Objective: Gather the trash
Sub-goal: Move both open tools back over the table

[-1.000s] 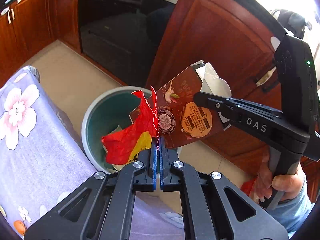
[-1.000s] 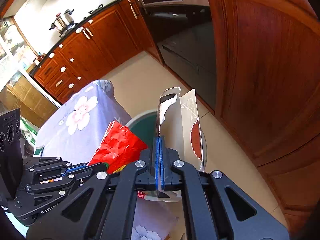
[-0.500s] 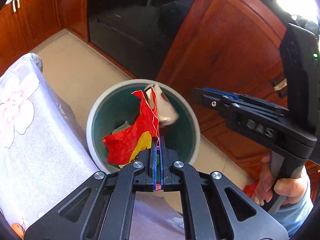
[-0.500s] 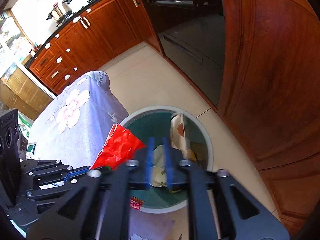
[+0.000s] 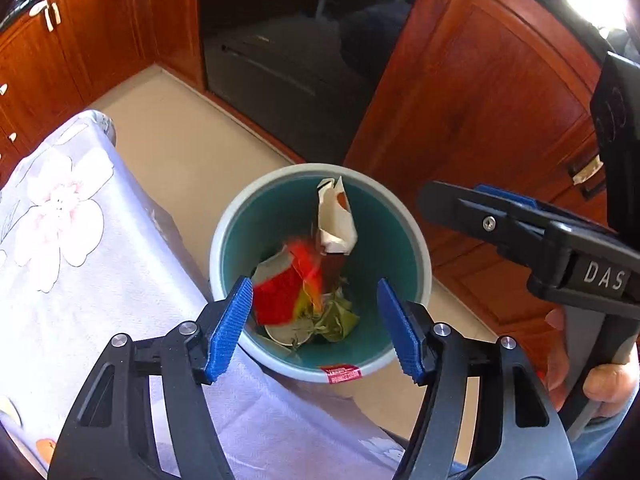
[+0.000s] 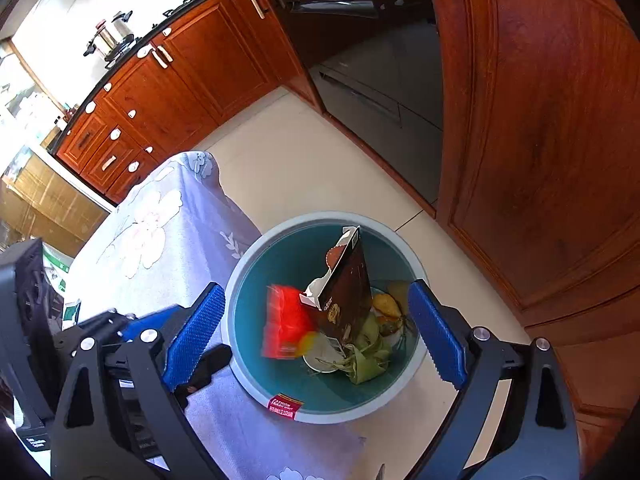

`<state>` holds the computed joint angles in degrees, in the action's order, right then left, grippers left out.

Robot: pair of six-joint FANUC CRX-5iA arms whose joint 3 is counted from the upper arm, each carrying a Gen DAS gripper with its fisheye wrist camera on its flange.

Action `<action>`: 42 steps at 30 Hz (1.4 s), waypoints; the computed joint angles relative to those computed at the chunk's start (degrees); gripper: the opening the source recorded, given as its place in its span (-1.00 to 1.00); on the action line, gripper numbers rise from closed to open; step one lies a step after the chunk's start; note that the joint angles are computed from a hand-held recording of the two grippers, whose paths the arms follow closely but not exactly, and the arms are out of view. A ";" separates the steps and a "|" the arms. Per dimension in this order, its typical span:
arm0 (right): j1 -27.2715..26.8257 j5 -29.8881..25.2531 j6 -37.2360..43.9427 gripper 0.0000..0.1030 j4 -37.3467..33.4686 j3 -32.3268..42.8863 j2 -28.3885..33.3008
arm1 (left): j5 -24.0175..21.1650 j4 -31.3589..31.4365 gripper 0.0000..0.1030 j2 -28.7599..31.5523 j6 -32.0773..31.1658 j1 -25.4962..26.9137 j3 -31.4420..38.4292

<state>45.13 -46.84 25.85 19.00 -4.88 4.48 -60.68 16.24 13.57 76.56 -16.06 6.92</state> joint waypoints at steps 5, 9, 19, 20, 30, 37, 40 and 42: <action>0.34 -0.39 -0.45 0.72 -0.43 0.12 -0.28 | -0.14 -0.62 0.34 -1.20 0.57 0.40 -0.67; 0.94 -1.71 -0.43 0.79 -0.95 1.01 -0.31 | -0.04 -0.98 0.54 -2.15 1.03 0.76 -1.26; 4.86 -4.95 -1.16 0.79 0.42 3.45 -0.23 | 2.46 -0.98 0.85 -8.81 0.30 3.09 -6.77; 5.43 -5.29 -1.24 0.79 0.63 3.79 -0.16 | 2.65 -1.05 0.86 -9.80 0.24 3.53 -7.44; 12.39 -7.68 -3.65 0.87 3.97 5.69 0.11 | 3.92 0.55 0.92 -20.83 -2.68 9.70 -16.56; 16.90 -10.73 -2.13 0.87 1.49 9.74 2.58 | 3.72 4.40 0.92 -29.65 -7.01 17.79 -25.27; 18.72 -12.65 -1.59 0.87 0.17 11.80 4.37 | 3.48 4.90 0.92 -33.27 -8.92 21.50 -28.48; 19.64 -13.13 -1.67 0.87 -0.76 12.76 5.54 | 3.41 4.42 0.92 -35.61 -10.18 23.55 -30.45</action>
<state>64.77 -59.97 24.18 18.24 7.88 10.02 -57.27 20.66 -22.03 66.38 7.49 -23.53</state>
